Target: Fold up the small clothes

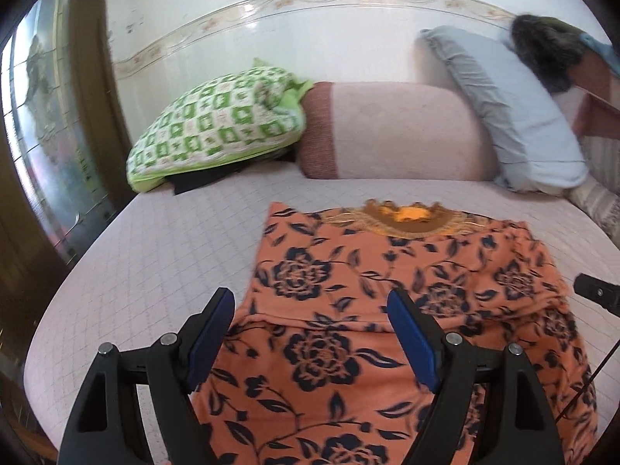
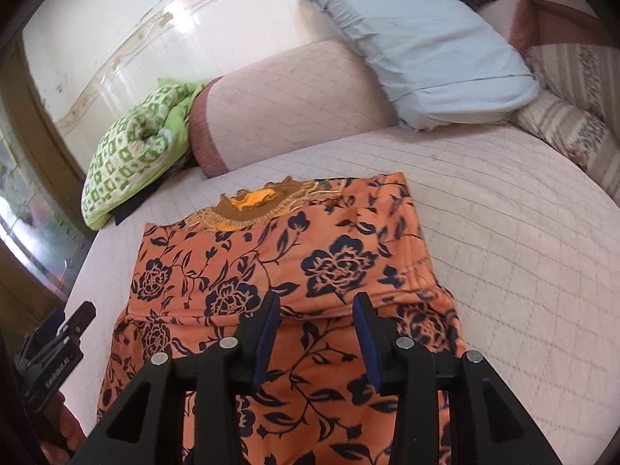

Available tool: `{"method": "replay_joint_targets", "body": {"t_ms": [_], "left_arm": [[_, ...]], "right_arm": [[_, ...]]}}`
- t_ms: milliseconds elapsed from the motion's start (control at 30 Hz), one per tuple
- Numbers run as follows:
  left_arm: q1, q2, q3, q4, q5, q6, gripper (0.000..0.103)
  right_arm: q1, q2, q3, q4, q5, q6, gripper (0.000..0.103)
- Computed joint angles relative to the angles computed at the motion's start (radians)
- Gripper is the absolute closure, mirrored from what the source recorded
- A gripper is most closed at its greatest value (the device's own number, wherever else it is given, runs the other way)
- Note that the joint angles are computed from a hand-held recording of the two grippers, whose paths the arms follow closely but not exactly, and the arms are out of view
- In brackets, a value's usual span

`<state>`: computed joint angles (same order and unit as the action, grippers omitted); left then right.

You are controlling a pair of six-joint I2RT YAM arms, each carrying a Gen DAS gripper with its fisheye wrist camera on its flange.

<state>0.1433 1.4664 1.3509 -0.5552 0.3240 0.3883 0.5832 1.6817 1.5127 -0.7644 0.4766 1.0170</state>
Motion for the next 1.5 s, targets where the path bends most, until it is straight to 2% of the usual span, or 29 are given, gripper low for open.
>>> {"method": "replay_joint_targets", "body": {"t_ms": [200,433,633,833,967,1167,1267,1500], "left_arm": [[-0.044,-0.081,-0.072,-0.012,0.027,0.023,0.021],[-0.144,-0.179,-0.149,-0.020,0.007,-0.006,0.021],[-0.155,-0.290,-0.234,-0.072,0.002,0.013,0.021],[-0.056,-0.394,-0.272,-0.186,0.065,0.070,0.021],[0.016,-0.439,-0.286,-0.212,0.086,0.132,0.021],[0.154,-0.433,-0.262,-0.255,0.143,0.209,0.021],[0.224,-0.422,-0.261,-0.266,0.166,0.258,0.021],[0.363,-0.392,-0.273,-0.269,0.195,0.359,0.021]], "right_arm": [[0.056,-0.063,-0.055,-0.082,0.121,0.060,0.058],[0.079,-0.164,-0.162,-0.129,0.150,0.152,0.058],[0.141,-0.219,-0.209,-0.170,0.208,0.210,0.058],[0.202,-0.233,-0.217,-0.192,0.235,0.261,0.058],[0.272,-0.214,-0.196,-0.214,0.265,0.275,0.058],[0.360,-0.183,-0.156,-0.255,0.275,0.301,0.058],[0.405,-0.185,-0.157,-0.262,0.265,0.316,0.051],[0.486,-0.164,-0.153,-0.311,0.233,0.360,0.051]]}}
